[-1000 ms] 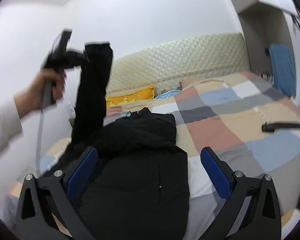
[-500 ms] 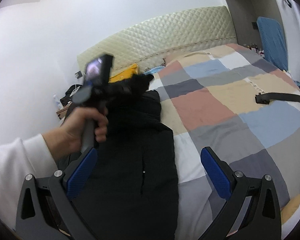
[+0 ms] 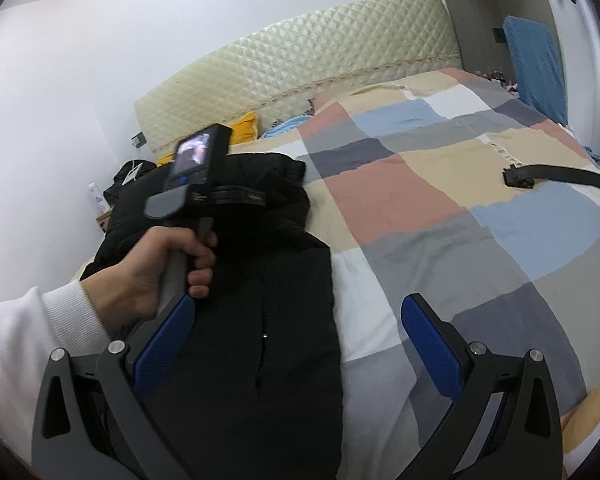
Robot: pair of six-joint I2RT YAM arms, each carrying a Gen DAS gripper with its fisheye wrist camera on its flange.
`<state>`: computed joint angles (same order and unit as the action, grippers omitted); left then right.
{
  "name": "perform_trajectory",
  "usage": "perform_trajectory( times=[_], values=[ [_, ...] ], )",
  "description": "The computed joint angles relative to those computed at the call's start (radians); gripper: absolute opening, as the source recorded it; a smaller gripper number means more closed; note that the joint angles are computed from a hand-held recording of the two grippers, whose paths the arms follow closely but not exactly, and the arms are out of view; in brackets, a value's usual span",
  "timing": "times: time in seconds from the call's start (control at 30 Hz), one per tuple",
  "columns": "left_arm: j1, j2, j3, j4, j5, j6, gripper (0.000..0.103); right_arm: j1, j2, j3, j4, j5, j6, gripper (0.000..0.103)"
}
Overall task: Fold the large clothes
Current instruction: 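Fold the held sleeve with the left tool across the jacket body and release, then grasp the jacket hem with the right tool and lift it toward the collar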
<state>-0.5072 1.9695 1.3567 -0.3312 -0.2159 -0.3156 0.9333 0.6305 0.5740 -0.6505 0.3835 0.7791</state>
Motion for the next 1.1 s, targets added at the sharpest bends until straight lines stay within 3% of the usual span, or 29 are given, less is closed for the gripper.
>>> perform_trajectory(
  times=[0.07,0.13,0.17,0.2,0.3,0.47,0.7,0.87,1.0,1.1],
  values=[
    [-0.009,-0.057,-0.052,0.029,-0.036,-0.032,0.026,-0.011,-0.013,-0.01,0.006,-0.001,-0.009,0.103],
    [-0.016,-0.11,-0.097,0.059,-0.048,-0.045,0.045,-0.002,-0.007,-0.015,0.016,0.01,-0.009,0.103],
    [-0.023,-0.137,-0.111,0.056,-0.062,-0.047,0.063,-0.001,-0.001,-0.015,0.017,0.007,-0.009,0.103],
    [-0.032,-0.174,-0.128,0.051,-0.074,-0.035,0.073,0.005,-0.002,-0.015,0.021,0.007,-0.008,0.103],
    [-0.058,-0.27,-0.17,0.045,-0.11,-0.008,0.086,0.062,-0.016,-0.003,0.01,0.078,0.0,0.103],
    [-0.099,-0.493,-0.233,-0.03,-0.149,-0.027,0.087,0.166,-0.017,0.029,-0.03,0.205,0.046,0.103],
    [-0.174,-0.735,-0.146,-0.306,-0.223,-0.051,0.087,0.369,-0.004,0.096,-0.122,0.378,0.117,0.103],
    [-0.263,-0.929,-0.092,-0.545,-0.297,-0.137,0.087,0.544,0.035,0.152,-0.197,0.508,0.198,0.103],
    [-0.413,-1.025,-0.047,-0.742,-0.453,-0.241,0.087,0.655,0.062,0.188,-0.268,0.594,0.291,0.103],
    [-0.613,-1.063,0.007,-0.961,-0.648,-0.417,0.087,0.73,0.1,0.231,-0.354,0.656,0.392,0.103]
  ],
)
